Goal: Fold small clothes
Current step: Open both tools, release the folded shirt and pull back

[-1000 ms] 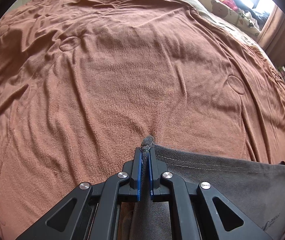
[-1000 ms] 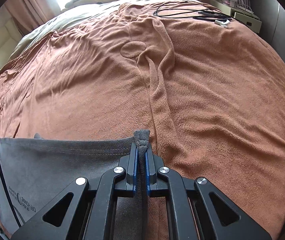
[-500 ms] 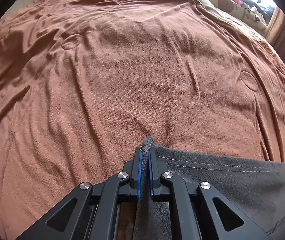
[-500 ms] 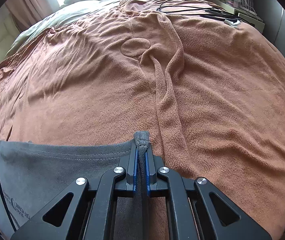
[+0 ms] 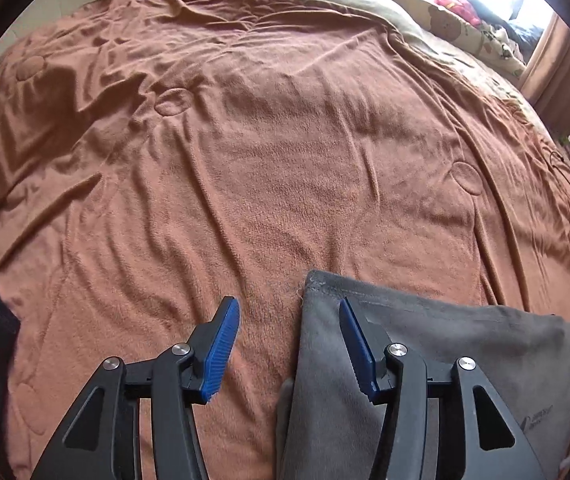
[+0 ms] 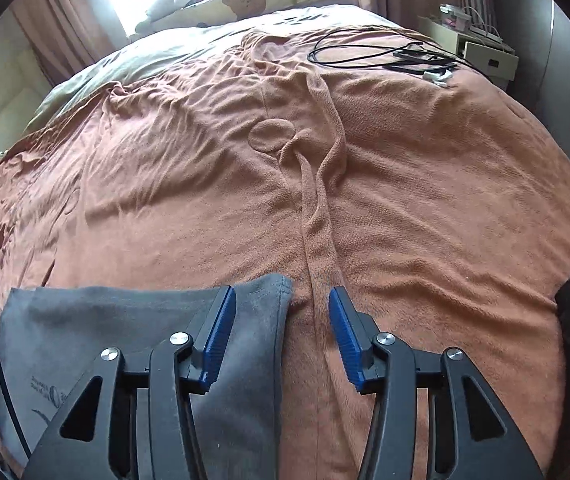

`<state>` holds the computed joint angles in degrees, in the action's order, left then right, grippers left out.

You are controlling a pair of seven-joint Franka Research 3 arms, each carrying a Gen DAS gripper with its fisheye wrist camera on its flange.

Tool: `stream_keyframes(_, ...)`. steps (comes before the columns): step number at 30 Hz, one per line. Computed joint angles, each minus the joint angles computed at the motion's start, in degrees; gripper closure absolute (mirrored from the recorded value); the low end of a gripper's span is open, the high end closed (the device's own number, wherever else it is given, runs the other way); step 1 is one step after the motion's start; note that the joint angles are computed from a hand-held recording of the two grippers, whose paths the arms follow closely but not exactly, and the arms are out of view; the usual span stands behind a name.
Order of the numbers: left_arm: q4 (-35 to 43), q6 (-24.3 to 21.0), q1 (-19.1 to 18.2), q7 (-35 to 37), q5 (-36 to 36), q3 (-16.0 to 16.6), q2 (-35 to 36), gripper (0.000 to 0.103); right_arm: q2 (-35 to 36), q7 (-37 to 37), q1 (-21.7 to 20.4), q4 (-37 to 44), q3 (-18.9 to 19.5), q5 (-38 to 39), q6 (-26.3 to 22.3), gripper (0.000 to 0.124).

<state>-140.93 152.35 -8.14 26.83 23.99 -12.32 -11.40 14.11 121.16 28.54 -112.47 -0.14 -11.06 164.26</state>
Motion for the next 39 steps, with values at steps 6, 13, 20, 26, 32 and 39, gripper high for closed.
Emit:
stream_keyframes(6,-5.82,0.18,-2.64,1.29,-4.27,-0.45,-7.82,0.047,-8.79,1.44,-0.99,-9.98,1.42,-0.86,2.71,0.078)
stream_keyframes(13,-13.02,-0.42,-5.68,-0.09,-8.11,-1.77,-18.29,0.042,-19.53,-2.16,-4.77,-21.73,6.49,6.18,5.47,0.071)
stream_keyframes(20,-18.34,-2.56,-9.81,-3.23,-10.09,-3.26,-27.56,0.037,-28.74,-14.37,-0.74,-31.93,5.25,23.12,8.02,0.068)
stream_keyframes(26,-21.76,-5.21,-12.88,-7.73,-10.03,-6.22,-35.4,0.0,-36.0,-20.56,3.15,-39.71,4.95,32.75,10.82,0.046)
stream_keyframes(32,-24.19,-5.78,-17.4,-11.88,-11.01,-7.56,-40.0,0.0,-41.45,-22.85,9.07,-46.04,2.43,40.57,13.65,0.037)
stream_keyframes(39,-26.18,-6.62,-21.98,-18.36,-11.19,-10.47,-43.75,0.0,-47.46,-25.62,27.14,-54.38,-11.41,47.75,23.27,0.037)
